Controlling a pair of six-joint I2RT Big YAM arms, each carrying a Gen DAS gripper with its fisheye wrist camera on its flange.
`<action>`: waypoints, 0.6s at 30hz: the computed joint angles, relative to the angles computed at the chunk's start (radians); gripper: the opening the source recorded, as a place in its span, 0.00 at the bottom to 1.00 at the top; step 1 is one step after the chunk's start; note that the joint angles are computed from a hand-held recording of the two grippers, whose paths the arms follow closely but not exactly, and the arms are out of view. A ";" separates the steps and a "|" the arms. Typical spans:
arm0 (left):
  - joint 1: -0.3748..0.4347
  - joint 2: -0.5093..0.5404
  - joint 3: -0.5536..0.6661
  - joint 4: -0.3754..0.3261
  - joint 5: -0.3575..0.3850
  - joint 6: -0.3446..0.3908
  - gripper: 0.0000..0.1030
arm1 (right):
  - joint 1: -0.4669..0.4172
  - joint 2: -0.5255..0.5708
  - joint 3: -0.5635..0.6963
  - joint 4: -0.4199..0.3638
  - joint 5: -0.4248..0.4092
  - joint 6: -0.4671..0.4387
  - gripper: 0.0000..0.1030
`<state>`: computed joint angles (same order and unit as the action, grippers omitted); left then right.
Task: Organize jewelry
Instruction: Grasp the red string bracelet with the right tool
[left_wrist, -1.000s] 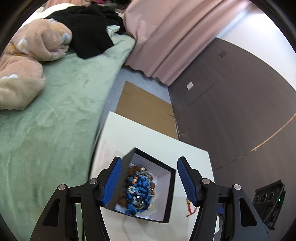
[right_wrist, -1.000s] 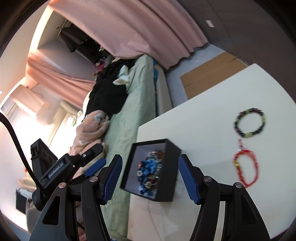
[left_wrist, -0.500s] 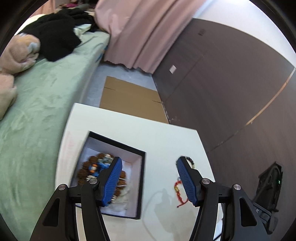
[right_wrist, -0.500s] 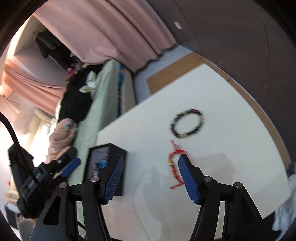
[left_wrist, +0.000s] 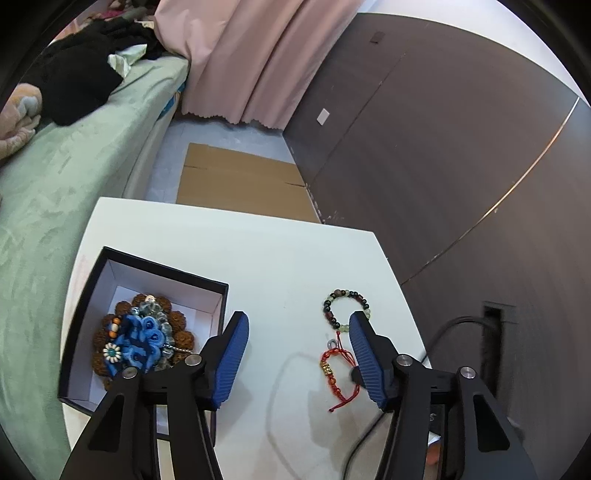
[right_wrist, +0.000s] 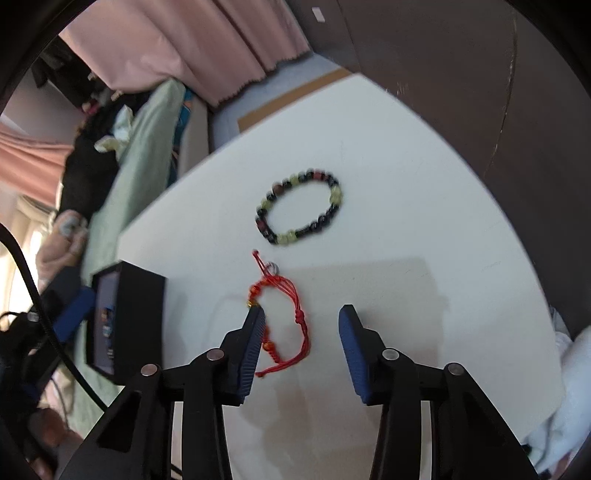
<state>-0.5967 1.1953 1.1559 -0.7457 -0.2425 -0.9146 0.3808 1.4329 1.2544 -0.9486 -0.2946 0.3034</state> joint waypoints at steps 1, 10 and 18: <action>0.001 0.004 0.001 0.002 0.002 -0.002 0.55 | 0.007 0.005 0.003 -0.004 0.011 -0.007 0.42; -0.011 0.036 0.021 0.007 -0.005 0.004 0.54 | -0.010 -0.007 -0.012 0.002 0.029 -0.036 0.06; -0.035 0.102 0.060 0.004 0.000 0.024 0.47 | -0.111 -0.074 -0.053 0.047 -0.096 0.010 0.06</action>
<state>-0.6312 1.2969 1.2162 -0.7420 -0.2430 -0.8904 0.2694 1.3592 1.2017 -0.9020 -0.3910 0.3136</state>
